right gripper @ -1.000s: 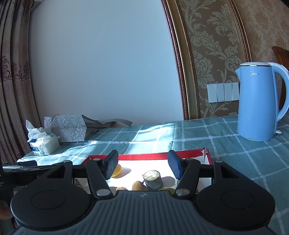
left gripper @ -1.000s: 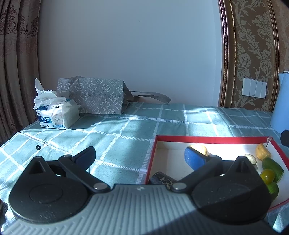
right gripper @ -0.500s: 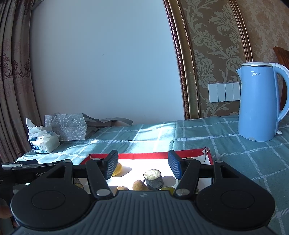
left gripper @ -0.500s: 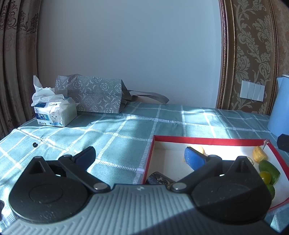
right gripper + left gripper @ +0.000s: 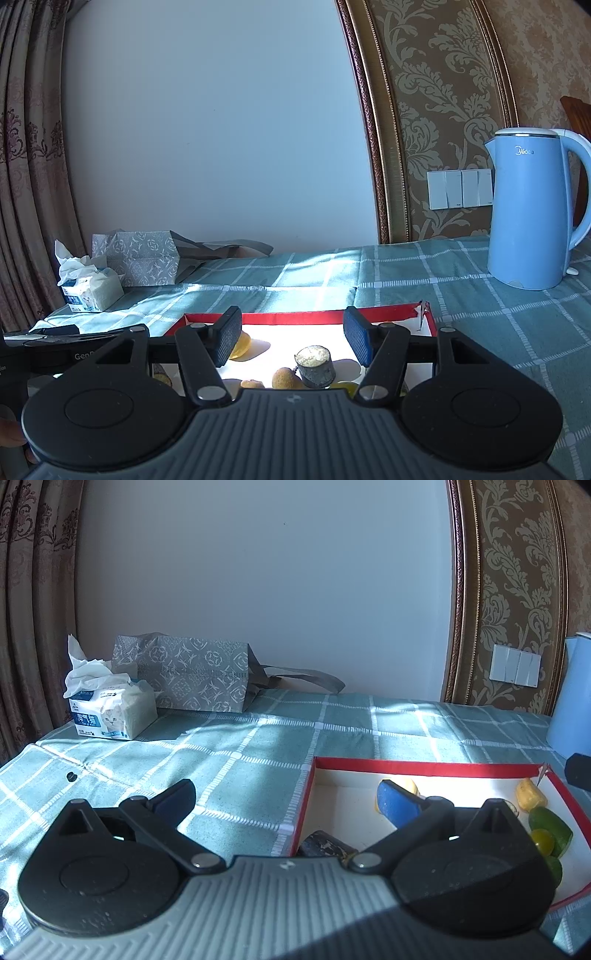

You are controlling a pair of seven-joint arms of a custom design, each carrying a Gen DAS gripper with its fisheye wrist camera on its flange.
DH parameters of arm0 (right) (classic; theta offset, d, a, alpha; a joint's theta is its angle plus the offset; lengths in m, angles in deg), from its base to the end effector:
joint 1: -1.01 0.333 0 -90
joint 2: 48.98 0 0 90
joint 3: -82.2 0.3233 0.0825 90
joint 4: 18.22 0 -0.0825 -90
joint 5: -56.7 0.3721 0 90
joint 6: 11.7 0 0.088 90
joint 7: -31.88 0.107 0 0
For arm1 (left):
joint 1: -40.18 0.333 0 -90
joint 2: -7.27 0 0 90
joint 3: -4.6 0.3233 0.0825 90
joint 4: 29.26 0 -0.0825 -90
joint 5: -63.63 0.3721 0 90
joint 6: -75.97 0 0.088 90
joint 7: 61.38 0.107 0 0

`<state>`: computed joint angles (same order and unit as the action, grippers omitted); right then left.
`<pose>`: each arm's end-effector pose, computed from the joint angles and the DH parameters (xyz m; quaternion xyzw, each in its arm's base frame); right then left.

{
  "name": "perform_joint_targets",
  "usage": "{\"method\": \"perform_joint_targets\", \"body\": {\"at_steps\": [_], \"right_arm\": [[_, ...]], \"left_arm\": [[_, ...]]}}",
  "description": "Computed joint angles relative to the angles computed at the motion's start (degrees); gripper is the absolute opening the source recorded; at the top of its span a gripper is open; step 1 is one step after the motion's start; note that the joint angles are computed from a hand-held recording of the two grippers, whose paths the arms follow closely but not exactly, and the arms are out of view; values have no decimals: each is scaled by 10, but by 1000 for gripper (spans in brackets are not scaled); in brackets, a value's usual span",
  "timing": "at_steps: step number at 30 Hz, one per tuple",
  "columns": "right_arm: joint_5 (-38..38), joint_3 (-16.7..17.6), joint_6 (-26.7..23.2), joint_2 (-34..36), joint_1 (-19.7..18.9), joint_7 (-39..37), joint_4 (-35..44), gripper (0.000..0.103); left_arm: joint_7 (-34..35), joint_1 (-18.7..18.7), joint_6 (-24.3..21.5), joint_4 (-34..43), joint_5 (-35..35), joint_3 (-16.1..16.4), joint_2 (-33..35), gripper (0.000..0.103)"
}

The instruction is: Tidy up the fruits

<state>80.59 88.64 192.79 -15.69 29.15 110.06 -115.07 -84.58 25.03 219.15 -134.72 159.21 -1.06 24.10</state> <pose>0.6177 0.3417 0.4276 -0.6351 0.4986 -0.2711 0.5239 0.6051 -0.2312 0.4161 -0.6797 0.4850 -0.3195 0.4481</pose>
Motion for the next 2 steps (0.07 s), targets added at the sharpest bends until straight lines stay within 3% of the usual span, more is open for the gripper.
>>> {"method": "perform_joint_targets", "body": {"at_steps": [2], "right_arm": [[1,-1,0,0,1,0,0,60]], "left_arm": [[2,1,3,0,0,0,0,103]]}}
